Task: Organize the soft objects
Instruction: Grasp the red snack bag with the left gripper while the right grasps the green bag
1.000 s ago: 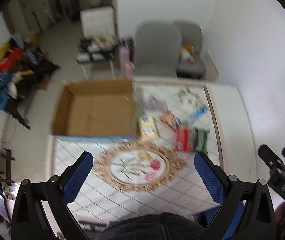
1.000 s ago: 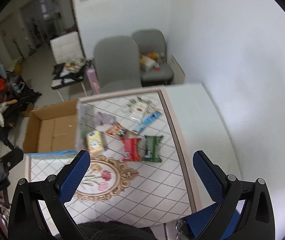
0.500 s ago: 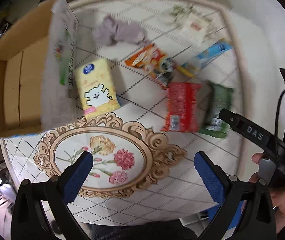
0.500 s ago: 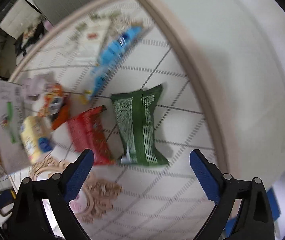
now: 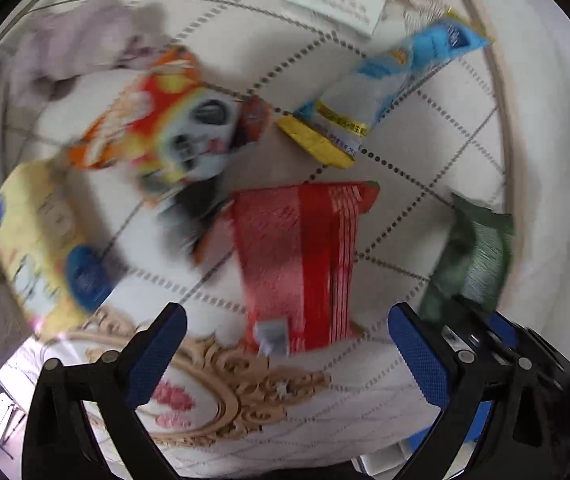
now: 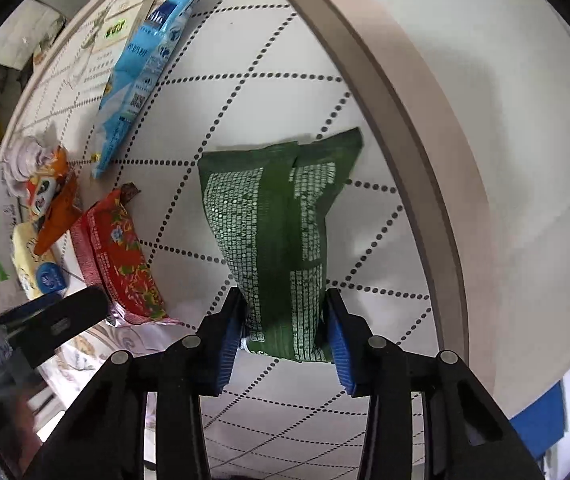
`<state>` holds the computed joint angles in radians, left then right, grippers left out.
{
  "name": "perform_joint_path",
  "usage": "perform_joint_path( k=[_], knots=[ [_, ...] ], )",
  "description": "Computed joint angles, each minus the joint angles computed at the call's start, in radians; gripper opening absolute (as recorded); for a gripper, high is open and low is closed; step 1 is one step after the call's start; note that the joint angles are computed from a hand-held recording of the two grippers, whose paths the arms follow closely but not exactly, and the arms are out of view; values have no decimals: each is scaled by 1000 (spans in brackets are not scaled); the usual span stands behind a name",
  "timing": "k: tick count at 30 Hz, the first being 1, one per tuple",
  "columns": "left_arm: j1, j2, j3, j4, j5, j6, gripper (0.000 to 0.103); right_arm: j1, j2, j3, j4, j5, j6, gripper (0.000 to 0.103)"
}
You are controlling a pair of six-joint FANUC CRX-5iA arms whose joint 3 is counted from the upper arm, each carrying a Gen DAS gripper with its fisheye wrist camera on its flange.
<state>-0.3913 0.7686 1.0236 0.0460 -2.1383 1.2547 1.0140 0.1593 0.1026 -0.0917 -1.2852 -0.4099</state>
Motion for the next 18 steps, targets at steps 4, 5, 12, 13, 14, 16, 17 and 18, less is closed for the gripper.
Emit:
perform_joint_path(
  k=[4, 5, 12, 13, 14, 16, 17, 18],
  knots=[
    [-24, -39, -87, -51, 61, -22, 69, -6, 0, -40, -11, 48, -2, 50],
    [-37, -63, -121, -87, 88, -44, 63, -10, 6, -36, -16, 49, 8, 50],
    [-30, -160, -302, -97, 196, -67, 47, -29, 77, 24, -44, -17, 53, 44],
    [-24, -158, -265, -98, 168, -75, 46, -28, 83, 27, -44, -19, 56, 41],
    [-21, -171, -269, -109, 167, -87, 45, -28, 86, 31, -43, -23, 61, 39],
    [2, -202, -288, -86, 164, -97, 44, -23, 90, 53, -40, -40, 58, 36],
    [13, -215, -303, -71, 167, -101, 44, -14, 82, 46, -32, -31, 46, 35],
    [24, -233, -320, -57, 176, -110, 44, -4, 73, 39, -21, -21, 36, 35]
  ],
)
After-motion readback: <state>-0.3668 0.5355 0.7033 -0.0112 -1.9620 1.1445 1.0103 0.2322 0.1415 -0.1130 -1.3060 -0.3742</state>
